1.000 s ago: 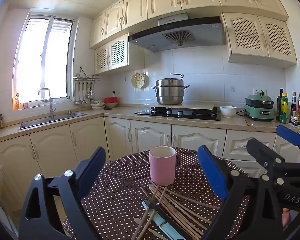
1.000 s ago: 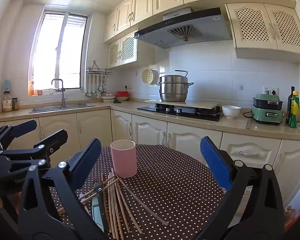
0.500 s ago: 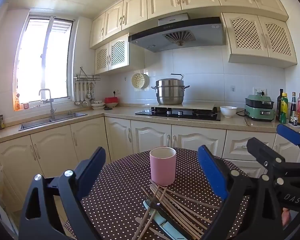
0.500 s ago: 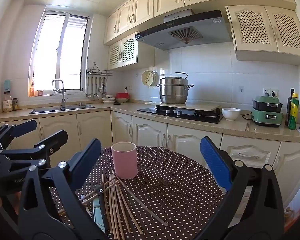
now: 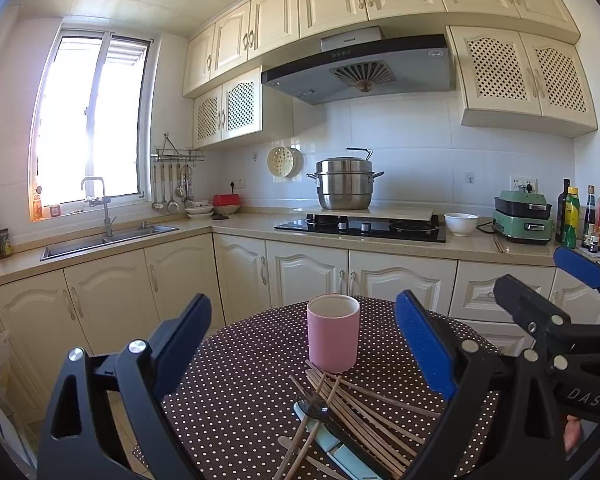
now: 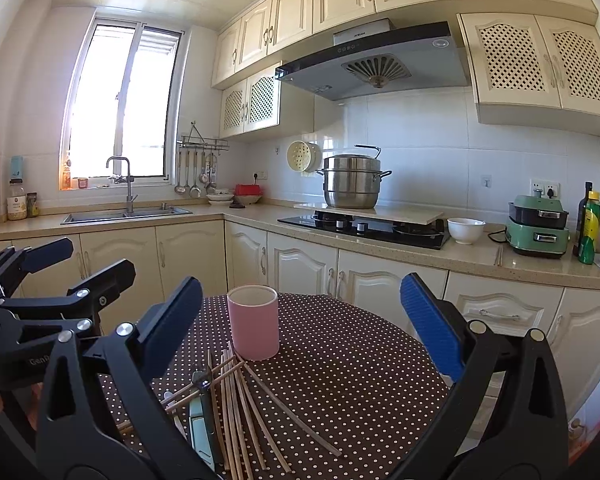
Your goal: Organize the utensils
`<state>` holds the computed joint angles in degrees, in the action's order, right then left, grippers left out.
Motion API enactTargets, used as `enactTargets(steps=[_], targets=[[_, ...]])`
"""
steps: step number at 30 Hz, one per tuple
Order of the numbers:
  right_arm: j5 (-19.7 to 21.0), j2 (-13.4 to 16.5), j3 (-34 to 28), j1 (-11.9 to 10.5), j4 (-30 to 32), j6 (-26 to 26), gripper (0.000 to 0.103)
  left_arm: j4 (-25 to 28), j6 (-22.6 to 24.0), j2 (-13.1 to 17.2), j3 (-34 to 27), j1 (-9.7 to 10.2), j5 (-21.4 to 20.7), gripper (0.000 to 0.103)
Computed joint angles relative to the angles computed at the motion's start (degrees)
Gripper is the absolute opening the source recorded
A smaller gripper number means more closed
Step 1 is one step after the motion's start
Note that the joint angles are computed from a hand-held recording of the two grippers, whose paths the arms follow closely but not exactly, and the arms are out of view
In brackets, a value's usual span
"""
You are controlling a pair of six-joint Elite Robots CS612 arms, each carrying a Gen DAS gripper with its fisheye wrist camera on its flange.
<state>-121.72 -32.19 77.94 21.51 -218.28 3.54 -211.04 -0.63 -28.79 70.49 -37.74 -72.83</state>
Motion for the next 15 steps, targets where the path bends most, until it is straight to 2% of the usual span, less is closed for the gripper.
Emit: enactTargets(steps=[15], targets=[[-0.3,0.5,-1.0,0.0,1.3,0.4,0.097,1.2,0.0,0.8,-1.6,0.26,-0.6,0.091]])
